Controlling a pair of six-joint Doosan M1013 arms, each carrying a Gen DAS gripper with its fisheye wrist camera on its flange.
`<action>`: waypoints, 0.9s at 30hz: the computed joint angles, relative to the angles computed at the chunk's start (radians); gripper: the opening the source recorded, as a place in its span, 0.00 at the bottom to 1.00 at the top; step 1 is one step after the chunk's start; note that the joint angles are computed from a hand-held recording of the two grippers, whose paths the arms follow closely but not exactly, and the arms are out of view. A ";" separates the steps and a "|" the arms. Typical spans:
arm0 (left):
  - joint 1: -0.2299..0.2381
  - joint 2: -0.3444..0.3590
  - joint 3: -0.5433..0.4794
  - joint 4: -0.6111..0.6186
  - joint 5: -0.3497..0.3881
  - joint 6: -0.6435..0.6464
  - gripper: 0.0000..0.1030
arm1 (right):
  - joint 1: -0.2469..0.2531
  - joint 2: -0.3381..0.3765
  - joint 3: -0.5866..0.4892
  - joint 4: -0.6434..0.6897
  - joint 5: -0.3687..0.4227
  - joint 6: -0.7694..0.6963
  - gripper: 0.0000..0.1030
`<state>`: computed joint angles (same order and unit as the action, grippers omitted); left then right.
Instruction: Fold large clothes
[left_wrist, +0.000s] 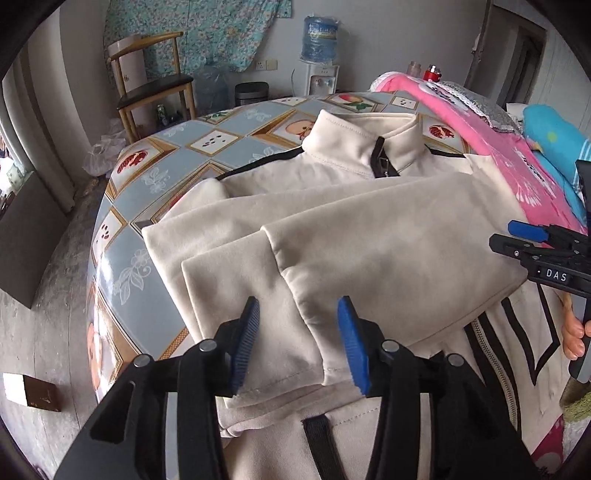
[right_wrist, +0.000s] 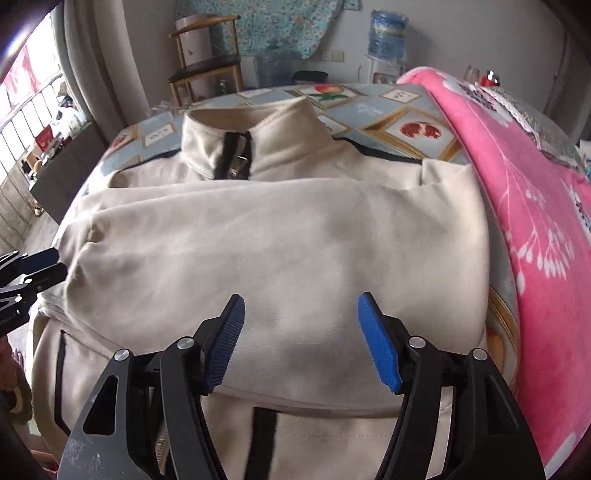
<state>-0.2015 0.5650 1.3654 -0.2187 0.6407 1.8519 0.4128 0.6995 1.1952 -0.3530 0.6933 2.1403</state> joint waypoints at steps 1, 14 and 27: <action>-0.006 0.003 -0.005 0.034 0.008 -0.023 0.46 | 0.008 -0.001 0.003 -0.013 -0.013 0.002 0.69; -0.035 0.036 -0.028 0.212 0.080 -0.140 0.47 | 0.035 0.050 -0.029 -0.014 0.020 -0.038 0.76; -0.012 0.072 -0.223 0.150 0.186 -0.148 0.52 | -0.041 0.050 -0.189 0.264 0.160 -0.298 0.78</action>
<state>-0.2137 0.6366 1.1429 -0.0686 0.8269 1.7039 0.3722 0.7493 1.0062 -0.0895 0.8536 1.8420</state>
